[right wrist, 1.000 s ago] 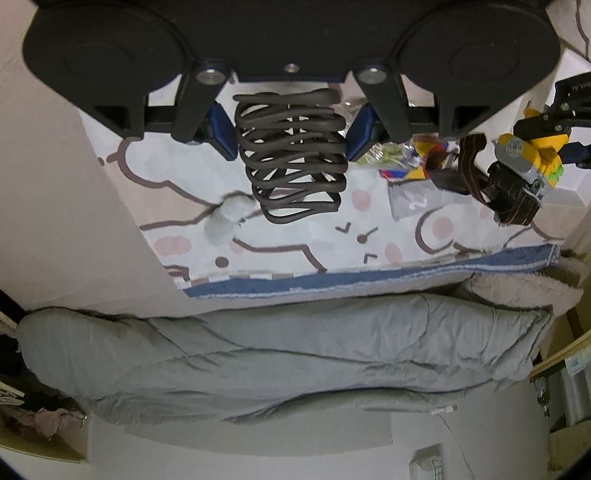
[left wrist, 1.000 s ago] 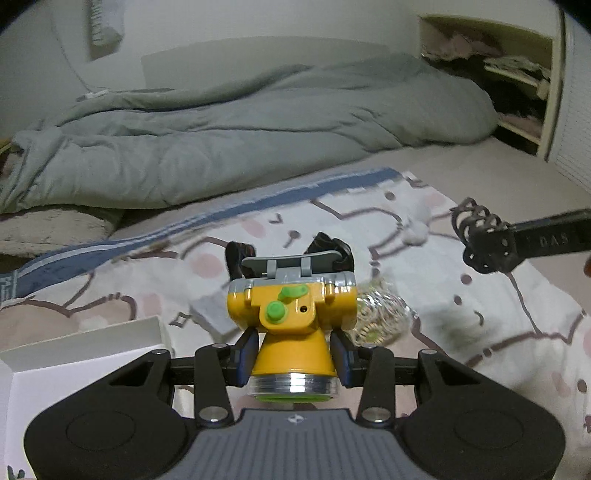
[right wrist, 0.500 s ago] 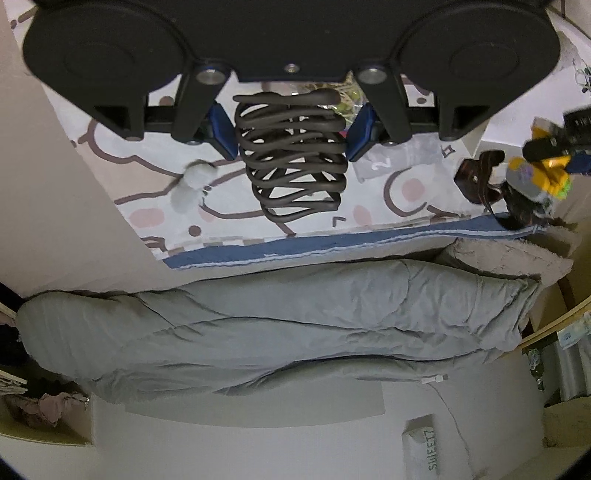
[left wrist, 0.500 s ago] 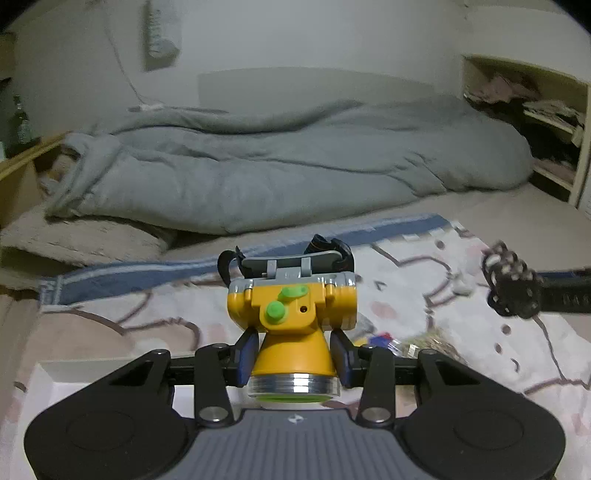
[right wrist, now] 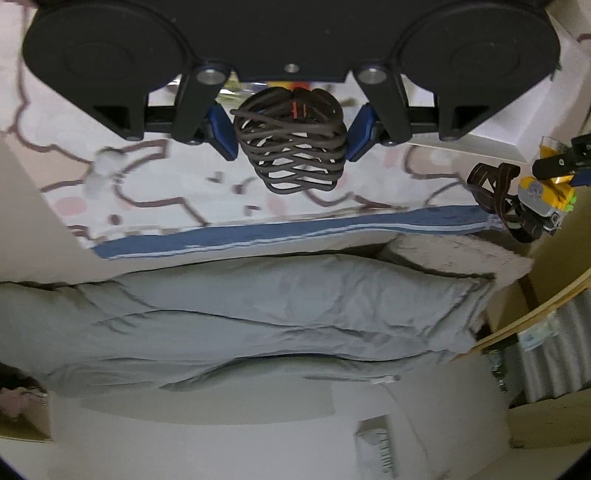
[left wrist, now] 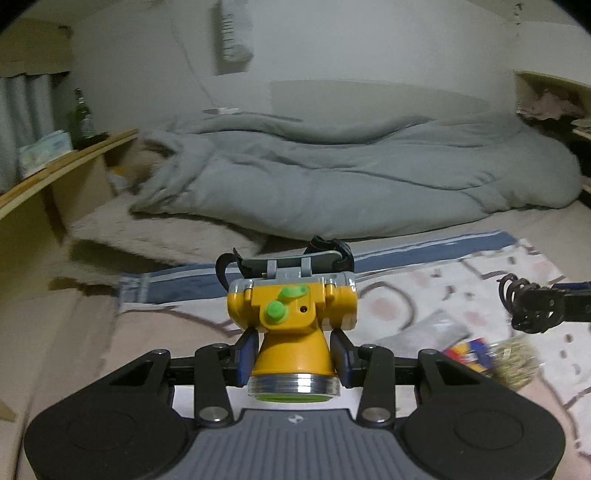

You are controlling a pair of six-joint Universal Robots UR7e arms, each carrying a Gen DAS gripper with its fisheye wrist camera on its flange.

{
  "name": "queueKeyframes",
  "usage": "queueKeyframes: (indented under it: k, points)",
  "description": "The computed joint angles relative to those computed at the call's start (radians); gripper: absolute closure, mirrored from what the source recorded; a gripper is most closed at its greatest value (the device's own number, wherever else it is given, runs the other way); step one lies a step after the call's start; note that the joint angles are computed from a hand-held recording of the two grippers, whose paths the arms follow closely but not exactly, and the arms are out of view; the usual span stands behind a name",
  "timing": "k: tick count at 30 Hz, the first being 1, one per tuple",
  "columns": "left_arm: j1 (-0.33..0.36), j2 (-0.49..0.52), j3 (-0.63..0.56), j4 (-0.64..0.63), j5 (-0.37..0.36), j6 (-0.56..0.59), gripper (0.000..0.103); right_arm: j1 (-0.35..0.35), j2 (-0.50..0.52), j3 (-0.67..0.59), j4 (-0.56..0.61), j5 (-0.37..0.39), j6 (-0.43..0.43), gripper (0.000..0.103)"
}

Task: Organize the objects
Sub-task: 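Carry the headlamp and coiled clip over the white tray with both tools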

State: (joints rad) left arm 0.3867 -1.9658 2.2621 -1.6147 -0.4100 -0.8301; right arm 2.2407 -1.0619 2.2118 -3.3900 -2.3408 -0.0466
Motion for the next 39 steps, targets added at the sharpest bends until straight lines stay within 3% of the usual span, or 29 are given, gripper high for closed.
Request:
queueKeyframes:
  k: [8,17,23,30,35,39]
  points:
    - [0.088,-0.089,-0.045,0.203,0.034,-0.12,0.059,0.044,0.157,-0.115,0.019,0.062,0.009,0.038]
    - [0.246,-0.108,-0.048,0.199,-0.02,-0.109,0.059,0.069,0.278,-0.199,0.083,0.131,0.035,0.038]
    - [0.335,-0.089,-0.051,0.177,-0.08,-0.021,0.059,0.078,0.328,-0.235,0.143,0.176,0.06,0.038]
    - [0.406,-0.087,-0.017,0.085,-0.021,-0.001,0.059,0.091,0.373,-0.276,0.205,0.23,0.098,0.038]
    - [0.443,-0.093,-0.023,0.083,-0.024,-0.015,0.058,0.104,0.41,-0.305,0.249,0.268,0.126,0.038]
    - [0.394,-0.135,-0.047,0.153,-0.002,-0.083,0.039,0.113,0.442,-0.327,0.28,0.306,0.166,0.038]
